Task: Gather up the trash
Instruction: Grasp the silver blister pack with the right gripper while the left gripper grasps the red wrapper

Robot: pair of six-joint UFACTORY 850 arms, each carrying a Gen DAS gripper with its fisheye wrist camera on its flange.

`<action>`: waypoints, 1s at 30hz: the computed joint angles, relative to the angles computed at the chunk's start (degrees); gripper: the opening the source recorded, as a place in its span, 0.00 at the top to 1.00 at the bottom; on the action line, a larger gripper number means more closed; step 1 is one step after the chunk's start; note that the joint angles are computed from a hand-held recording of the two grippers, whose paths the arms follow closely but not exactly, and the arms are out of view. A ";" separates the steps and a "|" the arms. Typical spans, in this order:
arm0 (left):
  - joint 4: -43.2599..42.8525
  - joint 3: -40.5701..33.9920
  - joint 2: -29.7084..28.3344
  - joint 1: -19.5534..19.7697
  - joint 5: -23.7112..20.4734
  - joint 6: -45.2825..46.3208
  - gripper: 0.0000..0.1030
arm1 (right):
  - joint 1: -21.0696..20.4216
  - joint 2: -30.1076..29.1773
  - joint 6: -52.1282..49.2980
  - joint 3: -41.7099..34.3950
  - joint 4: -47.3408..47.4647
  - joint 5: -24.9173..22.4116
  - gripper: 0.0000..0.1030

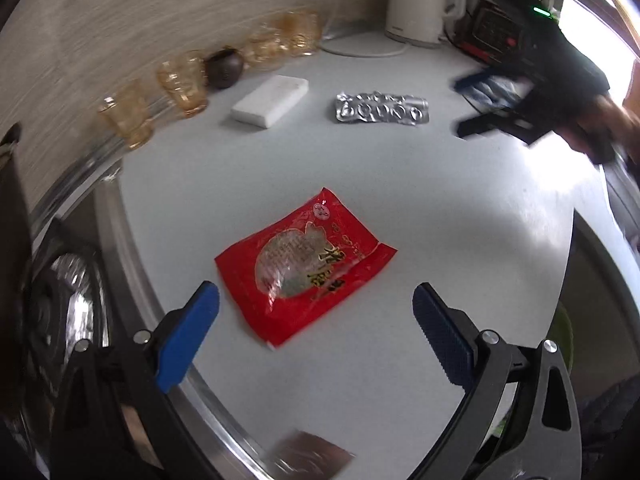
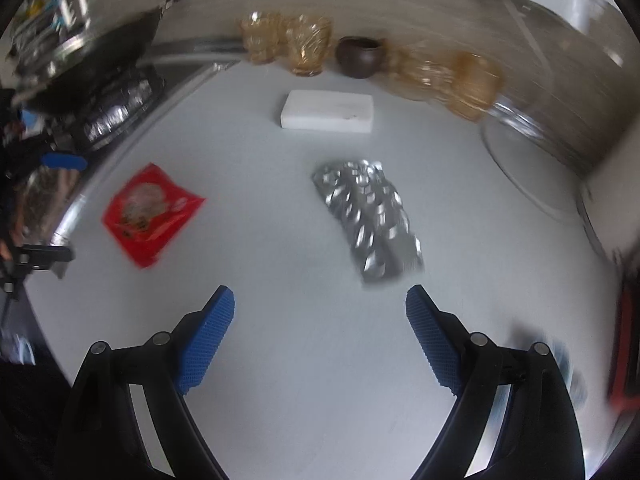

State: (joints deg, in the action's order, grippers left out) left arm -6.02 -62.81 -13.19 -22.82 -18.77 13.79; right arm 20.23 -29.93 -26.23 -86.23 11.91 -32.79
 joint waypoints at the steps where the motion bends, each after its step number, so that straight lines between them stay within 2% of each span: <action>1: -2.03 -0.76 -0.82 0.39 -0.54 3.80 0.10 | -0.02 -1.56 -0.68 -1.81 -0.67 -0.74 0.15; 6: -7.12 -3.54 -3.72 1.58 -2.33 14.28 0.10 | -0.89 -10.11 -4.40 -12.63 -1.02 -6.63 0.15; 10: -11.20 -5.79 -5.85 2.86 -4.45 20.50 0.10 | -1.33 -14.22 -5.64 -18.03 -1.40 -10.72 0.16; 15: -14.44 -7.34 -7.54 3.92 -6.19 25.43 0.10 | -1.62 -17.33 -7.12 -22.21 -1.71 -16.04 0.29; 19: -15.46 -8.57 -8.72 4.55 -7.83 27.46 0.10 | -1.89 -18.26 -7.10 -23.94 -1.57 -17.66 0.36; 21: -17.68 -9.16 -9.27 5.09 -9.20 30.71 0.10 | -1.97 -18.66 -6.52 -24.75 -1.59 -18.08 0.47; 23: -17.98 -9.70 -9.74 5.25 -10.34 32.72 0.10 | -2.31 -19.60 -5.74 -26.48 -1.18 -19.62 0.49; 30: -20.11 -11.16 -10.71 5.38 -11.53 39.88 0.10 | -2.03 -19.39 -3.94 -26.13 -0.54 -19.77 0.51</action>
